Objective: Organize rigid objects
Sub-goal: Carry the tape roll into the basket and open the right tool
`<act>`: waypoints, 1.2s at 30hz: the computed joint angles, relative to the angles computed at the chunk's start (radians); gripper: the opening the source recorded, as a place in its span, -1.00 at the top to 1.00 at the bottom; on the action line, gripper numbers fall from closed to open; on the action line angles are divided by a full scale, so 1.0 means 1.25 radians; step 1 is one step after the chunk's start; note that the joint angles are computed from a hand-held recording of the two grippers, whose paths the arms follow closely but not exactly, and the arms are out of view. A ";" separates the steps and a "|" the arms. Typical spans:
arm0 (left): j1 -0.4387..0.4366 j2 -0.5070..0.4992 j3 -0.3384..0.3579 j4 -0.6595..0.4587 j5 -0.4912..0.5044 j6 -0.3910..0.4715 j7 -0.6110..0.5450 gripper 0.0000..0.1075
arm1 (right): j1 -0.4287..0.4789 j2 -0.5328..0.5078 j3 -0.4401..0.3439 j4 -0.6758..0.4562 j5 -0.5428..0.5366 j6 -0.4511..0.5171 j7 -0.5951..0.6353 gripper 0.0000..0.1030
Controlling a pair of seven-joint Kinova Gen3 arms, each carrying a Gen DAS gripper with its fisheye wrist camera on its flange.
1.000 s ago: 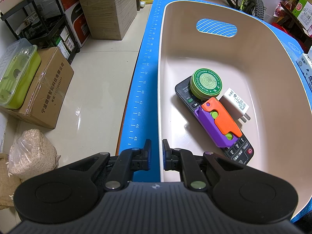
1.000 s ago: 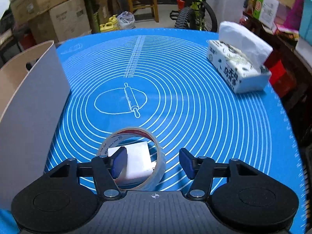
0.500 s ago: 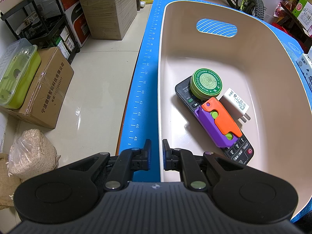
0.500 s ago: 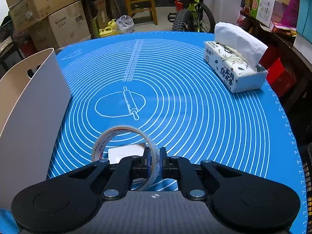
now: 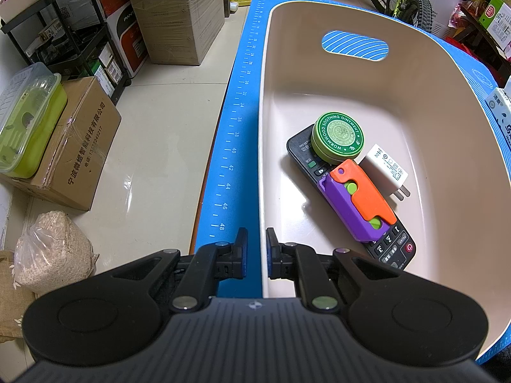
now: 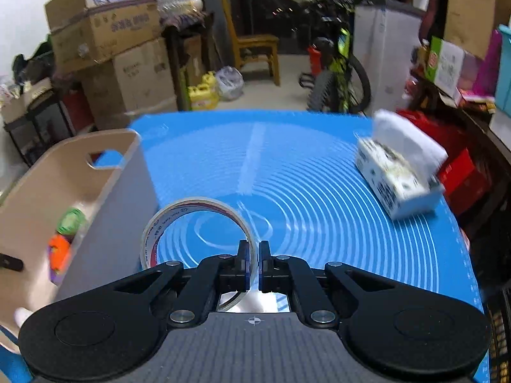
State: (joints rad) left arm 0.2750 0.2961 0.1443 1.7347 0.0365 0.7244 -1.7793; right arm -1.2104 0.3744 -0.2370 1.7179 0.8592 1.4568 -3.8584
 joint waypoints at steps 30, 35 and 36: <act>-0.002 0.000 -0.001 0.003 0.000 -0.003 -0.004 0.74 | 0.124 0.166 0.120 -0.335 -0.028 -0.304 0.572 0.69; 0.001 0.000 -0.001 0.005 -0.003 -0.006 -0.003 0.74 | 0.125 0.190 0.151 -0.365 -0.098 -0.314 0.620 0.69; 0.001 0.000 -0.001 0.006 -0.003 -0.007 -0.002 0.74 | 0.127 0.194 0.155 -0.371 -0.114 -0.316 0.632 0.69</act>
State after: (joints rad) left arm 0.2769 0.2962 0.1428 1.7422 0.0329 0.7161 -1.7815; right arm -1.0513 0.6172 -0.0429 1.2543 0.7171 1.0619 -3.0683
